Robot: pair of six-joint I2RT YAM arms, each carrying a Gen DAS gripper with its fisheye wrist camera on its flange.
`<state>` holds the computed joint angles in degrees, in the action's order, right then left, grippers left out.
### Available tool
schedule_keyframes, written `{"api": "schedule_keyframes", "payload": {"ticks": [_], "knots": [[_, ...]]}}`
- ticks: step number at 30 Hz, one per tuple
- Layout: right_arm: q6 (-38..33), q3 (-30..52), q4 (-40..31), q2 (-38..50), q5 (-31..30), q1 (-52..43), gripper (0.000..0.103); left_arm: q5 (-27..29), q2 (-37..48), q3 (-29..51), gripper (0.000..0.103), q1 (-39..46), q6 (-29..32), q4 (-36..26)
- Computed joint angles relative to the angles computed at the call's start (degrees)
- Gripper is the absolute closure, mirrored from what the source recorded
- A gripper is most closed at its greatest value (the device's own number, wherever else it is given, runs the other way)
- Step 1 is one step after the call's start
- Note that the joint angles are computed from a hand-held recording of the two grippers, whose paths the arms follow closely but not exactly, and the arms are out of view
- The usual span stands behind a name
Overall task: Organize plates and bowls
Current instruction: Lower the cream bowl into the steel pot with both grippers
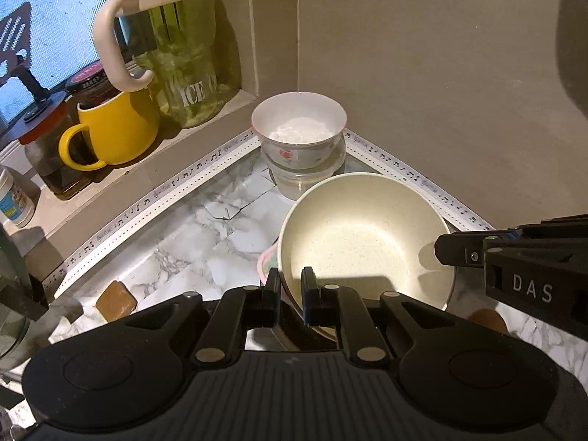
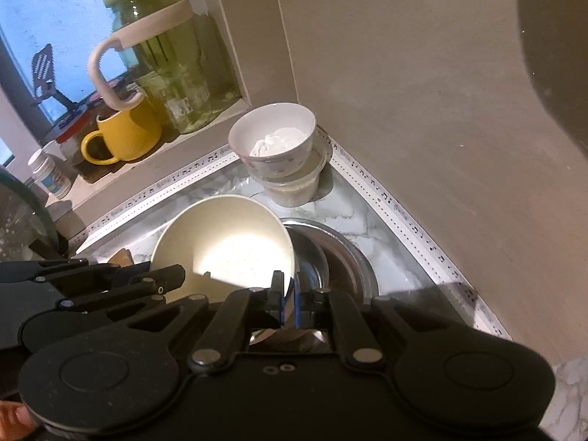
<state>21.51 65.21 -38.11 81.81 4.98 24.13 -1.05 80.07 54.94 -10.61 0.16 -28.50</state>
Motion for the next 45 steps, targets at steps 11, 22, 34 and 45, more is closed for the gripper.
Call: {"api": "schedule_keyframes", "payload": {"ticks": [11, 22, 34, 45], "knots": [[-0.96, 1.24, 2.08, 6.07, -2.28, -2.63, 0.097, 0.10, 8.24, 2.81, 0.093, 0.27, 0.35, 2.95], [-1.38, 0.95, 2.69, 8.62, -3.35, -3.32, 0.097, -0.72, 12.34, 3.51, 0.093, 0.01, 1.76, 4.49], [-1.43, 0.61, 3.34, 10.24, -4.05, -3.63, 0.096, -2.32, 14.32, 3.62, 0.093, -0.20, 4.00, 6.26], [-1.21, 0.35, 3.90, 11.08, -4.26, -3.74, 0.096, -4.17, 14.19, 2.57, 0.093, -0.72, 6.56, 7.96]]}}
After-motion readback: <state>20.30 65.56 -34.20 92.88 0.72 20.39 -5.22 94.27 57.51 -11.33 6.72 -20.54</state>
